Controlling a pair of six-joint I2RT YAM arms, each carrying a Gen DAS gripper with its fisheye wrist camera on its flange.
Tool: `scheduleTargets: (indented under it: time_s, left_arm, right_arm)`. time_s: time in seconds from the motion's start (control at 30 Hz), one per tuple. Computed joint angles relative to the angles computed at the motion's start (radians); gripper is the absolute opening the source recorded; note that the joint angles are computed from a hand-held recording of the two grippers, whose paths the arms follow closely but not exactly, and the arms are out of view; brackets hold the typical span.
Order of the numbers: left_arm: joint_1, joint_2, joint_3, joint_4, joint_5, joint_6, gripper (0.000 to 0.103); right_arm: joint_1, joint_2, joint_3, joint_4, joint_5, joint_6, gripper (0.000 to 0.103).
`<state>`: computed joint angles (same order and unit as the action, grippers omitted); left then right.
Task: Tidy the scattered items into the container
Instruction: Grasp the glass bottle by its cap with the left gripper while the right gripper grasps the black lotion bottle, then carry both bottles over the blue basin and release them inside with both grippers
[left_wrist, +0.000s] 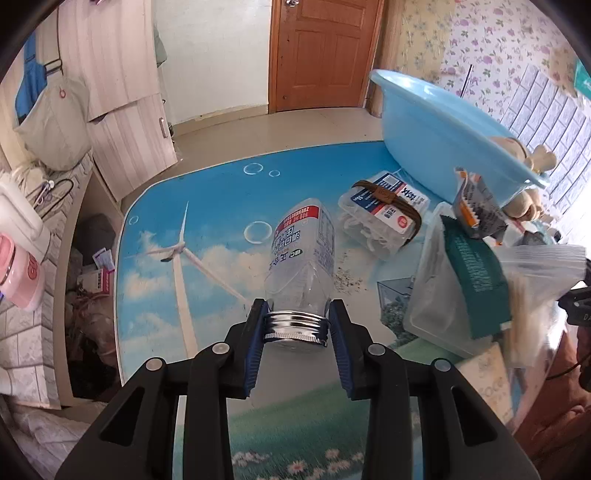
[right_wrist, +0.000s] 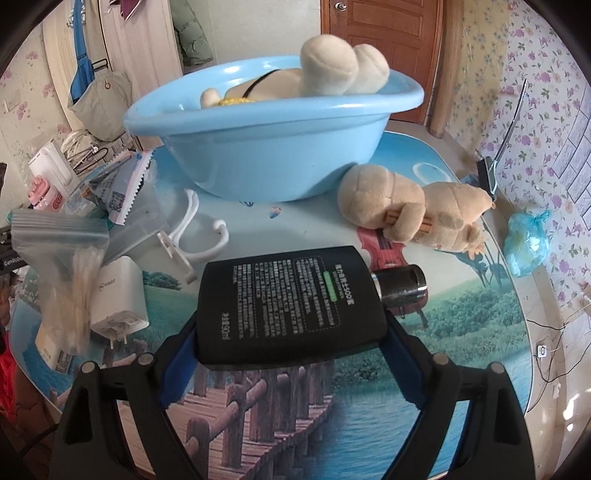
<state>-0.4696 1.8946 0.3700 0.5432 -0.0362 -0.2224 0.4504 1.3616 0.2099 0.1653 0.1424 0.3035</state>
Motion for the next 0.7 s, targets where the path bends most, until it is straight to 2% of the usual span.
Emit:
scheduleTargets:
  time_s: [0.13,0.33,0.5,0.7]
  left_arm:
    - [0.019,-0.046,-0.025,-0.019,0.019,-0.025,0.033]
    - [0.013,-0.193,-0.077,-0.077,0.014,-0.051,0.033]
    - [-0.008,-0.329,-0.085,-0.164,0.01,-0.058,0.033]
    - [-0.063,-0.421,-0.05,-0.275,-0.028,-0.07,0.033]
  right_arm:
    - [0.016,-0.071,-0.002,-0.049,0.004,0.009,0.09]
    - [0.052,-0.233,0.003,-0.156,0.031,0.037,0.089]
    - [0.082,-0.291,0.006,-0.196,0.031,0.052,0.089]
    - [0.104,-0.399,0.015,-0.277,0.017,0.049,0.089]
